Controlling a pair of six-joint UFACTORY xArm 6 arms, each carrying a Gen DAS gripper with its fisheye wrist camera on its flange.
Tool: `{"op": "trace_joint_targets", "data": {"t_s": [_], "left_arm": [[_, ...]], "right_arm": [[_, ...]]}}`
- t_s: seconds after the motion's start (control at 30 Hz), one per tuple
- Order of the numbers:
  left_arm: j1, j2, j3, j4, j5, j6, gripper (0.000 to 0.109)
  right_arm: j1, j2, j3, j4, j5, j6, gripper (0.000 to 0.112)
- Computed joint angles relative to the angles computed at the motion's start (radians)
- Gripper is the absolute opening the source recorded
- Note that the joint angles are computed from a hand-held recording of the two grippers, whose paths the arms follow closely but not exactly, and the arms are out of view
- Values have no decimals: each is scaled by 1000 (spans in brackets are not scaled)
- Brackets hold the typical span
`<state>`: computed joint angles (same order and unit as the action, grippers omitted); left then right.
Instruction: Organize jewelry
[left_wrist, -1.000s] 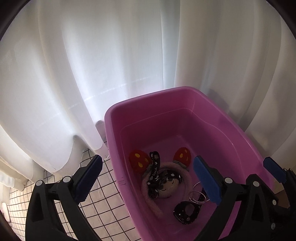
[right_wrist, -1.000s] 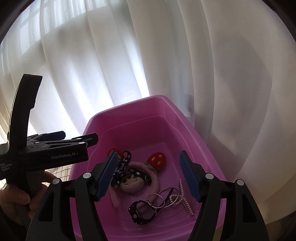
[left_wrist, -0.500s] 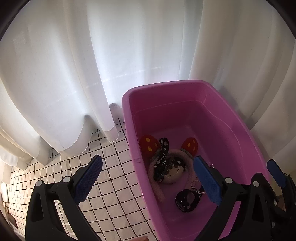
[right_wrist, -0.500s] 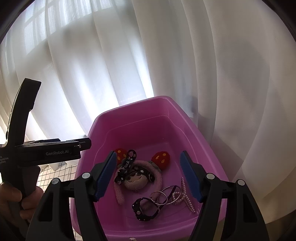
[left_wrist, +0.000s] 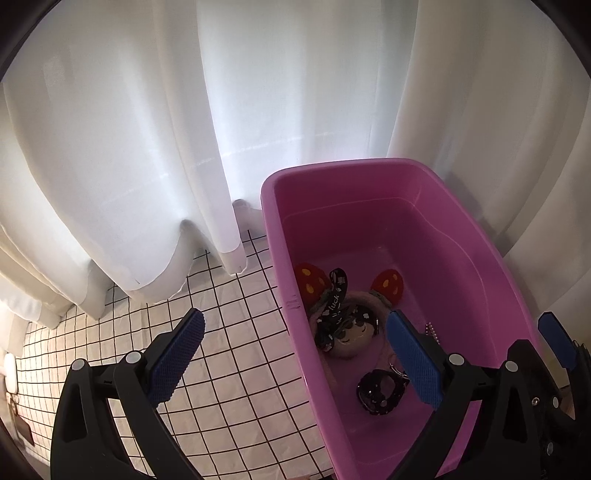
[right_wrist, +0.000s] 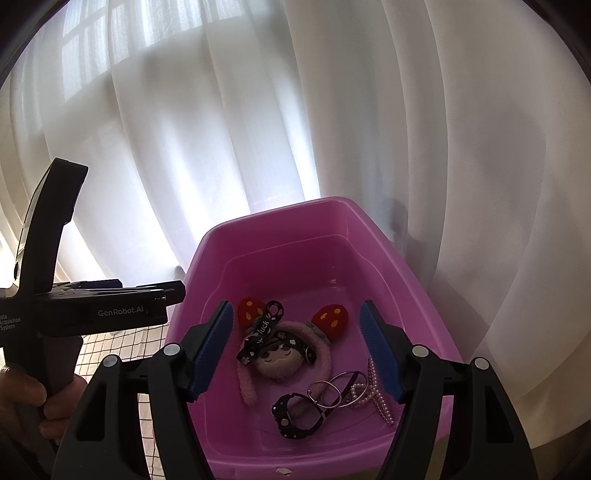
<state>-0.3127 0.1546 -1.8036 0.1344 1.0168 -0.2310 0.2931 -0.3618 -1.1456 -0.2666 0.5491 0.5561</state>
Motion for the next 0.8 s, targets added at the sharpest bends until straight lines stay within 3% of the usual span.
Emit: {"op": "trace_joint_targets", "data": {"t_s": [0.8], "left_arm": [[0,-27,27,18,-16,-25,97]], "right_arm": [[6,-8,5,-6,2,2,68]]}}
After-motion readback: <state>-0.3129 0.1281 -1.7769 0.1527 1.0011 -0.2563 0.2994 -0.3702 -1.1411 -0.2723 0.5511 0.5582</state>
